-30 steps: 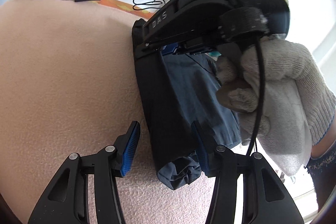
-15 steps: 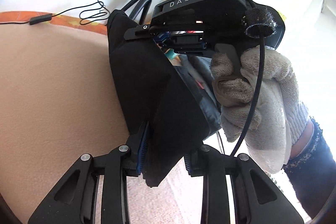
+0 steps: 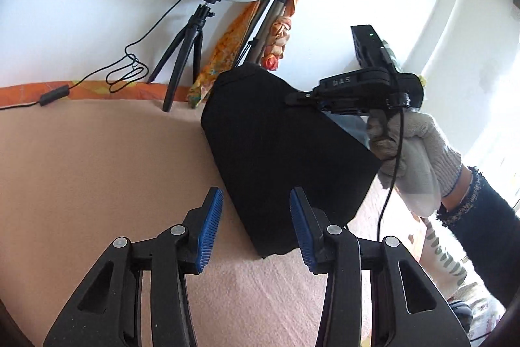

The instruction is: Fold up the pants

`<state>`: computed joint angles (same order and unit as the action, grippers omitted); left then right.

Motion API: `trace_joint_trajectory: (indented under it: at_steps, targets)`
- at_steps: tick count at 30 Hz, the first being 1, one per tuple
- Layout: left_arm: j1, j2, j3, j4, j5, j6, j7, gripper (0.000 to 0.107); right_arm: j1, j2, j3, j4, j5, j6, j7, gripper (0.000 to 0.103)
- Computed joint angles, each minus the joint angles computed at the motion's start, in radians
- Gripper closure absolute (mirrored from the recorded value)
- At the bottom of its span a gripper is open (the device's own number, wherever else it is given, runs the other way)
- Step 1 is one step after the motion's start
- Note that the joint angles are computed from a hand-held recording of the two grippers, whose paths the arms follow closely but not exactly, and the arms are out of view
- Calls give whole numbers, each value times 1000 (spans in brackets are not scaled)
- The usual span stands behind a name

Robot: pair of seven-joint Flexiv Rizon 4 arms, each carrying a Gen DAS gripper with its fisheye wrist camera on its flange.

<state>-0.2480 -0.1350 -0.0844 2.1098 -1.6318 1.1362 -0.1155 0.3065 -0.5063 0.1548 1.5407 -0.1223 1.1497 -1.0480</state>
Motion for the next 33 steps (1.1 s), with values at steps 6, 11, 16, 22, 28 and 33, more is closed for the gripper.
trace_joint_trajectory:
  at_steps: [6, 11, 16, 22, 28, 33]
  targets:
    - [-21, -96, -42, -66, 97, 50, -33, 65, -22, 21, -45, 69, -40, 5, 23, 98]
    - [-52, -148, -77, -85, 185, 107, -44, 65, -43, 9, -51, 101, -46, 2, 34, 98]
    - [-56, -175, -107, -85, 268, 152, -83, 65, -48, -20, -66, 103, -71, 18, 30, 98]
    - [-66, -183, -130, -68, 301, 217, -80, 65, -41, -40, -87, 87, -118, 22, 26, 98]
    - [-45, -189, -152, -59, 359, 228, -130, 65, -23, 6, -114, 140, -172, 34, 34, 89]
    - [-34, -192, -162, -63, 371, 226, -146, 65, -11, 96, -120, 258, -232, 135, 83, 86]
